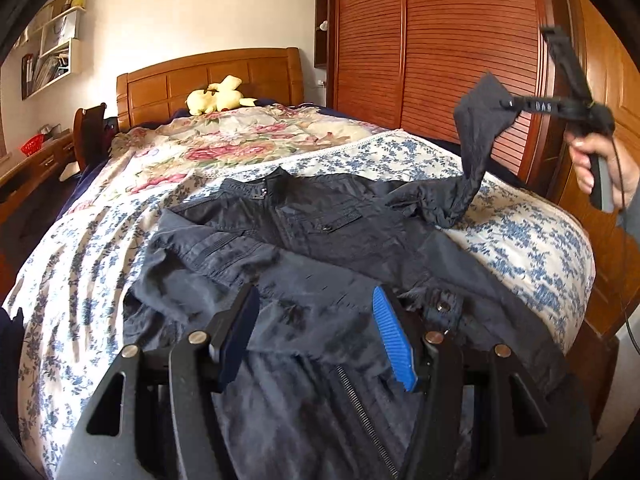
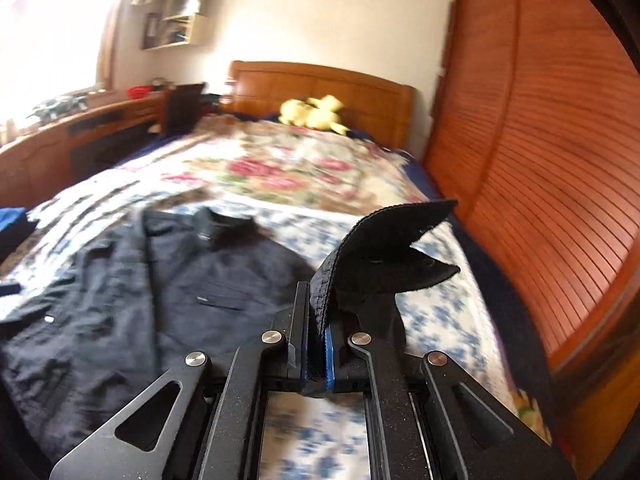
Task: Fold large clothes
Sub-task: 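Lift the sleeve with the right tool, lay it across the jacket body, open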
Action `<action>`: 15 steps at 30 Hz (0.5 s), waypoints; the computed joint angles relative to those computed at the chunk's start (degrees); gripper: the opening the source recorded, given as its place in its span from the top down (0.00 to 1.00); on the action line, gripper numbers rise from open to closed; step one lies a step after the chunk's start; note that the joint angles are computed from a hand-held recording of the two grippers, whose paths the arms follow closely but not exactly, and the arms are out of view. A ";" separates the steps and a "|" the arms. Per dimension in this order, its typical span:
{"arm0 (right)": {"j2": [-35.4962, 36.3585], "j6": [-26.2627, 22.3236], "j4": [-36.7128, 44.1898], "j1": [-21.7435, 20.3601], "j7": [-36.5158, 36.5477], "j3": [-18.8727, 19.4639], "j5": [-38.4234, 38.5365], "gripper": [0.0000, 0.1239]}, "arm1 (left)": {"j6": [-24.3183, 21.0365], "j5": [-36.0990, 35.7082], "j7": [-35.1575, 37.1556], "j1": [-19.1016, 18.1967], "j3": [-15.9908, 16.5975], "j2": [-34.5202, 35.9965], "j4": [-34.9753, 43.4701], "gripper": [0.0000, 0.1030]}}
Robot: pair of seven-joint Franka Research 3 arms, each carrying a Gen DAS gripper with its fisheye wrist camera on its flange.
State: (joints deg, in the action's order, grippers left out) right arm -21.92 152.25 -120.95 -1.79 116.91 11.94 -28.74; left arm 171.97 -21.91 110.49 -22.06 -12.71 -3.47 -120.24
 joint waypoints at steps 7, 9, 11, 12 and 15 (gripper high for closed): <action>6.54 -1.38 7.71 4.48 1.78 3.14 -2.16 0.98 | 1.85 -14.83 13.12 -3.15 4.26 -3.47 -3.71 0.43; 9.21 -2.06 10.78 6.37 2.23 3.78 -4.34 0.98 | 2.46 -15.87 14.14 -3.54 5.12 -4.18 -4.70 0.43; 11.95 -1.69 13.46 8.51 2.51 3.68 -4.97 0.98 | 2.83 -18.05 16.15 -4.48 6.61 -5.06 -5.73 0.43; 13.33 -1.35 14.78 9.55 2.87 3.61 -5.29 0.98 | 3.03 -18.69 16.65 -4.69 7.21 -5.48 -6.24 0.43; 16.56 0.32 17.45 13.17 1.84 2.65 -3.47 0.98 | 3.00 -18.76 16.46 -4.68 8.26 -5.88 -6.87 0.43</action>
